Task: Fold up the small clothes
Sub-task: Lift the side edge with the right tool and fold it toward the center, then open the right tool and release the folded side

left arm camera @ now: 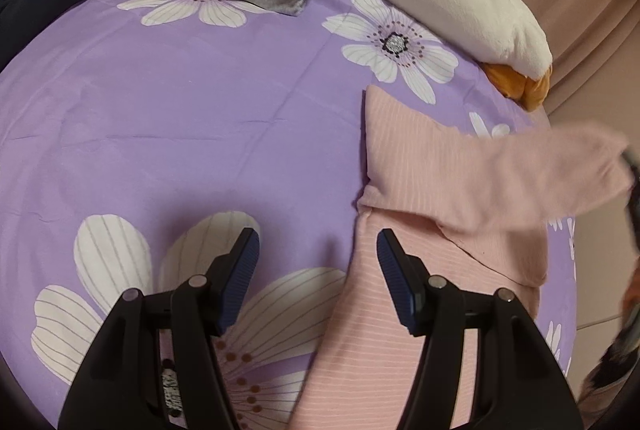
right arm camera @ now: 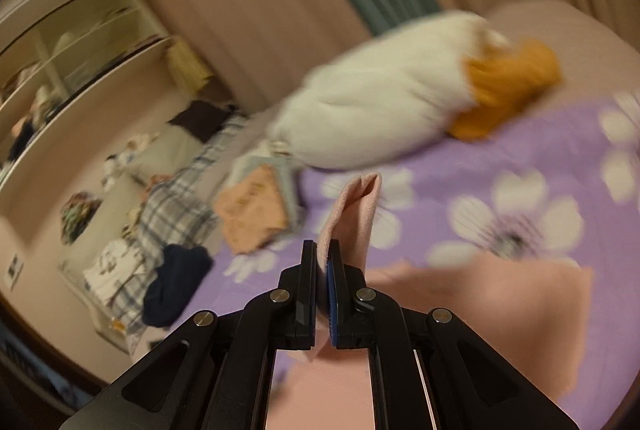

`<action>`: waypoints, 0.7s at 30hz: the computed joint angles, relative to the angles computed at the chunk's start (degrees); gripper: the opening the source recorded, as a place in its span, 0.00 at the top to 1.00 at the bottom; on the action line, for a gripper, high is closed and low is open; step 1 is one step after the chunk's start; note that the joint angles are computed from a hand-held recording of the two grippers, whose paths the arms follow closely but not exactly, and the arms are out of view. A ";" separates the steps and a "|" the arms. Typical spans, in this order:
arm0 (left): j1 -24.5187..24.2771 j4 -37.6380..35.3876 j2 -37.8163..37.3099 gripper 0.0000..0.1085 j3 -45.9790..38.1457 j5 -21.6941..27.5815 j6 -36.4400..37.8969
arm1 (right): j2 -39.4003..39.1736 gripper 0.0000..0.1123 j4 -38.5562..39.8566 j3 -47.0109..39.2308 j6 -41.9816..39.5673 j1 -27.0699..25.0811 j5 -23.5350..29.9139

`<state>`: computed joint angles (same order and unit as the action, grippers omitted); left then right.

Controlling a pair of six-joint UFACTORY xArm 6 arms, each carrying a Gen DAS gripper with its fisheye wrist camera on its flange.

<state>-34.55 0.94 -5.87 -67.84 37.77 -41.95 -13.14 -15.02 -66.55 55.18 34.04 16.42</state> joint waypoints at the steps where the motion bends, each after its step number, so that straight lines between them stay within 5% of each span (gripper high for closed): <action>1: -0.29 -0.12 0.53 0.44 -0.67 0.32 0.22 | -2.19 0.94 -0.51 4.23 1.73 -1.14 -0.16; 9: -2.82 0.97 9.02 0.44 -12.76 4.40 3.90 | -3.98 0.94 3.35 16.54 8.61 -4.53 14.74; 11: -3.52 0.24 12.47 0.44 -17.42 5.40 5.54 | -4.72 0.94 -1.84 17.21 13.32 -4.00 15.96; 15: -5.01 -5.49 21.44 0.44 -28.64 5.83 11.79 | -5.87 0.76 -17.20 14.05 22.98 -1.58 21.04; 18: -5.50 -13.45 27.74 0.45 -35.69 5.90 17.09 | -7.15 0.76 -19.73 15.65 21.77 -2.53 14.57; 21: -5.51 -17.30 34.57 0.56 -42.98 7.47 18.29 | -4.35 0.76 -10.46 16.15 10.57 -3.64 5.49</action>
